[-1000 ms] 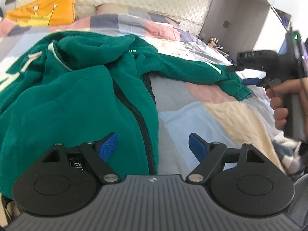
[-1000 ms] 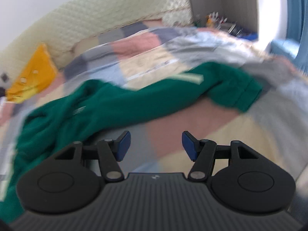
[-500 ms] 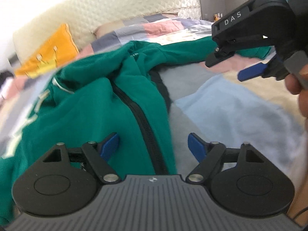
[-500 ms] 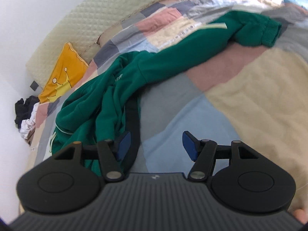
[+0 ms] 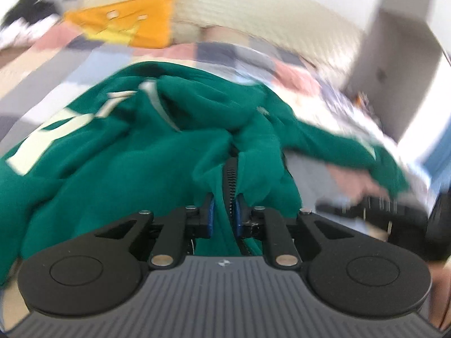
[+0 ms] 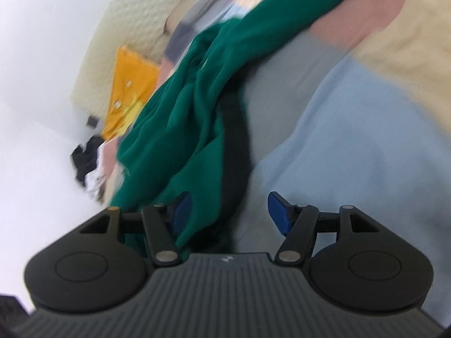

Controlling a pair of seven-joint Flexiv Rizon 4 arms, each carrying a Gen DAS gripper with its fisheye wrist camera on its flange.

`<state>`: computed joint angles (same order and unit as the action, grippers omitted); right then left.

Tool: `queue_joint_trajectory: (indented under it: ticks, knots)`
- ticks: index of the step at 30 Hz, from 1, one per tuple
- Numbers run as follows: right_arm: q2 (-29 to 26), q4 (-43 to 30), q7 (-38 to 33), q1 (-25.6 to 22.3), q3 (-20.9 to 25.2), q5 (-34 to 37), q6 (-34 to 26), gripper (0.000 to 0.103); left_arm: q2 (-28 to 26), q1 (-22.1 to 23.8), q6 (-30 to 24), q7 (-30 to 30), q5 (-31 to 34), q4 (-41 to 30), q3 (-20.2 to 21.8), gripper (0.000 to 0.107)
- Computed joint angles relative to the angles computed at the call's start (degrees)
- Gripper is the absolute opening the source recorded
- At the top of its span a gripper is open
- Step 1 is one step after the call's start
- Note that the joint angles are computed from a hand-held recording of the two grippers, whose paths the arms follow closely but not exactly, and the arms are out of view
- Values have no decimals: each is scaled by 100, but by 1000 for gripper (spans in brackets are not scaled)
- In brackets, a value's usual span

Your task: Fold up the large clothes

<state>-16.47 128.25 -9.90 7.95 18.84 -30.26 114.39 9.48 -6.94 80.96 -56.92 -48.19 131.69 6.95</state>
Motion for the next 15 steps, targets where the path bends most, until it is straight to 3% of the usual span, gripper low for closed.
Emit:
queue_joint_trajectory:
  ticks: [4, 6, 12, 15]
  knots:
    - [-438, -228, 538, -613, 519, -1090, 126, 63, -142, 233, -215, -338, -459, -196, 169, 16]
    - [-601, -326, 804, -897, 682, -1693, 110, 56, -192, 374, -396, -454, -603, -257, 181, 16]
    - [-866, -555, 1104, -900, 522, -2595, 363, 57, -337, 571, -419, -379, -749, -323, 64, 16]
    - [-1177, -923, 1672, -1209, 606, -3834, 367, 57, -269, 569, -367, -312, -839, -223, 33, 16]
